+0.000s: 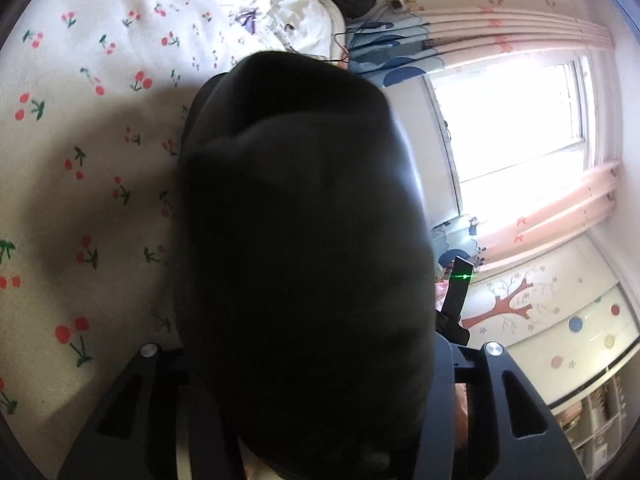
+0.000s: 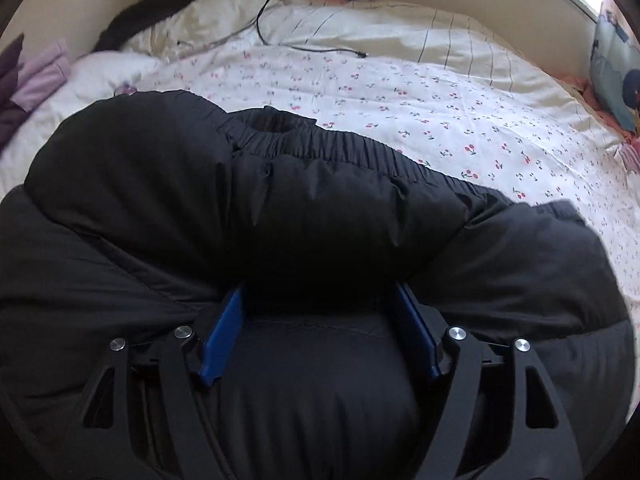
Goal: Fold large clothes
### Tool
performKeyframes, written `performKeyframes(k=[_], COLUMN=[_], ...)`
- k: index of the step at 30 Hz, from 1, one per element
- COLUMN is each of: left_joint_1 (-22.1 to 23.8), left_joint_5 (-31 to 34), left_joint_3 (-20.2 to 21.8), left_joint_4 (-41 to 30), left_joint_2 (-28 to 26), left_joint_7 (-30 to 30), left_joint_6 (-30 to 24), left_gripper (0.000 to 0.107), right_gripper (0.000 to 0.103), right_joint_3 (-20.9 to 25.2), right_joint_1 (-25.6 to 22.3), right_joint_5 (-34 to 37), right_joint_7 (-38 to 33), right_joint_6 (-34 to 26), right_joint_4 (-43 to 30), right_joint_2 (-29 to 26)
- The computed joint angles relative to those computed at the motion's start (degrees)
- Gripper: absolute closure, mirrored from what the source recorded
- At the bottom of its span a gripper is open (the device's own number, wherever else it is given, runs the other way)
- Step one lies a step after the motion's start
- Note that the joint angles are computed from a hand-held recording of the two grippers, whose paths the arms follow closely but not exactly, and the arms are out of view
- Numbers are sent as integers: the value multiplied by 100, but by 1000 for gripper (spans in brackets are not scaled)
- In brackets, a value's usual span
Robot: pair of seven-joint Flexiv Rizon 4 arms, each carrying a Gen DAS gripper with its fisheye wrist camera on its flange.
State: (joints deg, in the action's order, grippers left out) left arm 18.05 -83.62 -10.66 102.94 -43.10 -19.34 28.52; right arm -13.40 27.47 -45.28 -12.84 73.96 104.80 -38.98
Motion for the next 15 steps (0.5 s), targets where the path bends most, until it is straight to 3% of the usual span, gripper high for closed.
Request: performKeyframes(k=[2, 5, 7, 10, 12, 14, 15], left_joint_1=[89, 141, 95, 21, 26, 30, 38], left_joint_5=[94, 110, 28, -96, -89, -39, 11], left_joint_3=[24, 27, -4, -13, 21, 42, 42], left_joint_4=[-12, -44, -72, 27, 63, -19, -89], left_joint_2=[-31, -55, -88, 10, 71, 39, -18], left_joint_7=[-180, -267, -318, -342, -444, -489, -538], left_joint_6=[-160, -223, -133, -3, -23, -24, -39], left_gripper=[61, 59, 54, 51, 51, 51, 50], right_gripper=[34, 33, 30, 27, 27, 27, 27], right_joint_3=[-134, -1026, -843, -365, 88, -141, -165], right_joint_1=[77, 762, 814, 535, 234, 267, 286], right_joint_5=[-44, -1411, -1364, -1359, -921, -1608, -1779], right_joint_7=[146, 1216, 969, 600, 300, 831, 886], right_joint_6=[333, 803, 600, 181, -38, 220, 10], right_joint_4=[360, 996, 1115, 958, 880, 938, 872], right_joint_2=[236, 826, 915, 671, 751, 938, 1032])
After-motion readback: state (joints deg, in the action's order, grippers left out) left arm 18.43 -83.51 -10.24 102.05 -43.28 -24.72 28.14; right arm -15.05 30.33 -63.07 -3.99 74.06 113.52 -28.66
